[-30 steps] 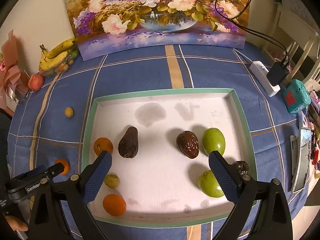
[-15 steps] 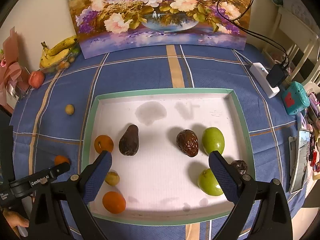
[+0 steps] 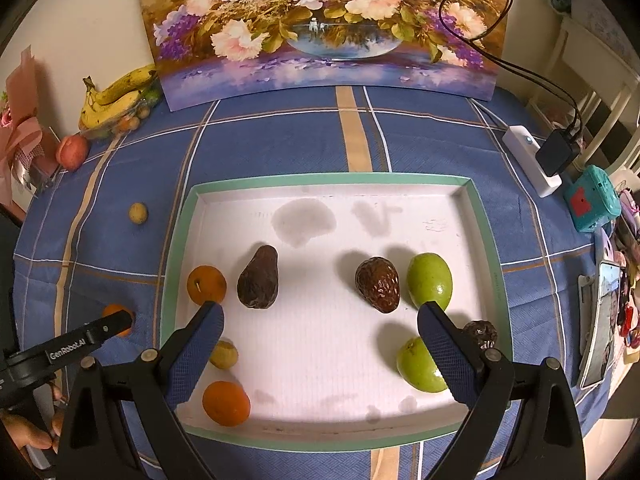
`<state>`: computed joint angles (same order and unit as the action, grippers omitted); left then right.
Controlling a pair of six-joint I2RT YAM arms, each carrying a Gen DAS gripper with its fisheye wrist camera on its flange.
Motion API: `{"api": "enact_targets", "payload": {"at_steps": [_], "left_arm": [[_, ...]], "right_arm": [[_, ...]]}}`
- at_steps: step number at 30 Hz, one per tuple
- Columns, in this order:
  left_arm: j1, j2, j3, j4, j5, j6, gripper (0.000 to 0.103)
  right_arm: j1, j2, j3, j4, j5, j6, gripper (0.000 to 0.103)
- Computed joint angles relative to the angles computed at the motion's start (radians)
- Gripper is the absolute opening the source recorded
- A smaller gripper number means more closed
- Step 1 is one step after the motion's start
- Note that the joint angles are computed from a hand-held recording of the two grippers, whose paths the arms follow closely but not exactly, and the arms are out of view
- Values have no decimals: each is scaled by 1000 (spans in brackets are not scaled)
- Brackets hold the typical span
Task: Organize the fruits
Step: 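Close the left tool around the loose tangerine on the cloth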
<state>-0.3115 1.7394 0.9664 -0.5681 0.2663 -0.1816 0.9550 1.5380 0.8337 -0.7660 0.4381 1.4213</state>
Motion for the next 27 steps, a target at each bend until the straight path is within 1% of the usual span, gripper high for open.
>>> {"api": "enact_targets", "payload": {"at_steps": [4,8,9,11,17,23,27], "left_arm": [[23,-58,-9,12,10,7,37],[35,-83,1,14,15,5,37],[25,-85,-15,39,9,-6,37],[31,-89,-12,48,11,-8,37],[46,-72,-13,97,14,-30,37],[54,-42,24,130,13,-45,37],[67,-16,50,146,13,-51,37]], "right_arm": [[-13,6,-13,23,-12,-11,98],[-30,12,-33,62,-26,-30,98],[-33,17,-34,67,-30,-35,98],[-40,27,-37,83,-33,-48,98],[-50,40,-43,119,-11,-55,98],[-59,50,-40,142,26,-58,98],[-60,60,-42,192,47,-81,98]]}}
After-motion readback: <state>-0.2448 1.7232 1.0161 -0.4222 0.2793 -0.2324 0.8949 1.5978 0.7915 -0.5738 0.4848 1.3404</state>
